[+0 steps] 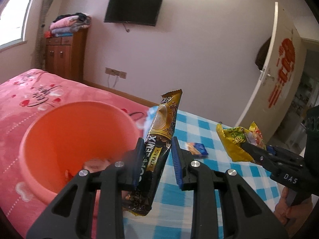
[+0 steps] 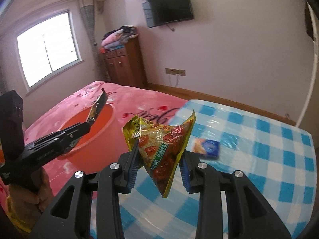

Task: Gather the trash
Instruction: 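Carry the coffee stick and noodle bag to the orange bucket and release both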

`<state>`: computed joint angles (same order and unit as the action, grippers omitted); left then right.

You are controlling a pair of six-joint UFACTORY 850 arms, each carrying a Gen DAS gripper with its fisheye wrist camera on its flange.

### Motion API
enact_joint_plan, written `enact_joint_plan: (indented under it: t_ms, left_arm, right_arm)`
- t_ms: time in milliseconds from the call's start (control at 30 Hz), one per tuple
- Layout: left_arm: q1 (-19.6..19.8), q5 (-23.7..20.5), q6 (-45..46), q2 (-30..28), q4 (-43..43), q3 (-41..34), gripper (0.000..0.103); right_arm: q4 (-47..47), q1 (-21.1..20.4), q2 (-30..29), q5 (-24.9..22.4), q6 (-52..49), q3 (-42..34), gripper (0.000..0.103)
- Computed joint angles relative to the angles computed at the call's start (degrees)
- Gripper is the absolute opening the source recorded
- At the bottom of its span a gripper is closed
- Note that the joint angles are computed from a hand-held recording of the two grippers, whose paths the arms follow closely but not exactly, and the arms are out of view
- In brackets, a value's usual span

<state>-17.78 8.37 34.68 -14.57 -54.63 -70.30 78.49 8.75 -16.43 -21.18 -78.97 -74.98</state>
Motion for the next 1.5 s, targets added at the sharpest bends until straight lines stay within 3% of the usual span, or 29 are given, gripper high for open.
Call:
enact_joint_plan:
  t_ms: [667,1000,1367,1400,1500]
  left_arm:
    - [6.56,3.83,22.29,-0.34,-24.48,0.69,0.029]
    - [7.24,4.08,23.44,-1.01,-25.76,0.57,0.029]
    - [6.66,4.78,28.1,-1.46,-30.69,0.15,0.029]
    - [6.57,5.27,28.42,-1.66,-30.92,-0.02,0.03]
    - [5.85,9.01,31.94,-2.06,-34.7,-0.29,0.048]
  right_arm:
    - [-18.22,11.03,-11.62,-2.98,12.93,-17.2,0.037]
    - [-24.01,13.04,-15.22,-1.95,18.03,-20.69,0.039]
    - [-24.82,13.79,-15.2,-0.2,17.47,-19.78,0.04]
    - [-23.55,13.66,-15.27,-0.53,16.2,-19.79,0.046]
    - [-21.98,13.38,-15.2,1.04,15.13,-19.6,0.068]
